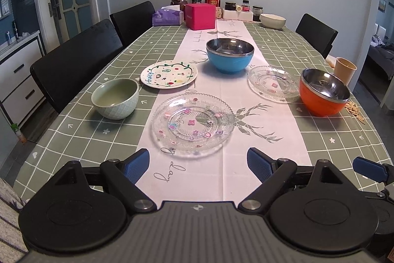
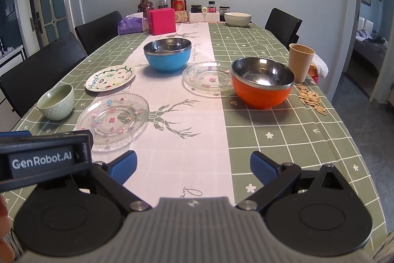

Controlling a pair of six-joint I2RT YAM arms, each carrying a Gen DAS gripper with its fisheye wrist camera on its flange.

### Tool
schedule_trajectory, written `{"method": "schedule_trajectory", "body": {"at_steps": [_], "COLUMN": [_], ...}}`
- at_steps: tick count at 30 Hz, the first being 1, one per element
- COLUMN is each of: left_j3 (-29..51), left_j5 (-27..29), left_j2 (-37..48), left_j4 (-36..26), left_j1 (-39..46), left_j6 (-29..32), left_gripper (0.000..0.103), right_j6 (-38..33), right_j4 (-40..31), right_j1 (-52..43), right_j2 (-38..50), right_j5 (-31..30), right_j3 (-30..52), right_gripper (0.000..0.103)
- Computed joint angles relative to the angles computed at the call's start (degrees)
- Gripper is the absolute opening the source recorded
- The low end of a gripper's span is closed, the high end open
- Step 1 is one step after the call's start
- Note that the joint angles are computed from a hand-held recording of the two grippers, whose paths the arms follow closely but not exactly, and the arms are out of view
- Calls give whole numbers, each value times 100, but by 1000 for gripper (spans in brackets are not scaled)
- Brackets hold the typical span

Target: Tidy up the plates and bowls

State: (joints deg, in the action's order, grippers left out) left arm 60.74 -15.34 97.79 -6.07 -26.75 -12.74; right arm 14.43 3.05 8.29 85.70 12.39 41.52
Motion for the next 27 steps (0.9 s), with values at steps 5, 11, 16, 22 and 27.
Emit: {"method": "schedule_trajectory", "body": {"at_steps": [5,11,16,22,27], "left_j3": [-42,-62,-58,-55,-34], "left_j5": [-18,-55,-34,-44,12], "left_j2": [-10,-2,0,9,60], "left_j4": [64,96,85,67,40], "left_j1": [-1,-33,-27,-44,-18], "left_j6": [46,63,58,43,49], "left_gripper": [103,103,103,103,103], "right_j6": [68,144,143,149,151], "right_j4": [-60,-133,-164,-175,-191], "right_j1": [-71,-117,-81,-103,-79], "right_j2": [42,96,99,121,155], "right_j5": [-167,-287,-196,-238,-200], "right_j3": [34,87,97,105,116], "right_gripper": [96,96,96,96,96]}}
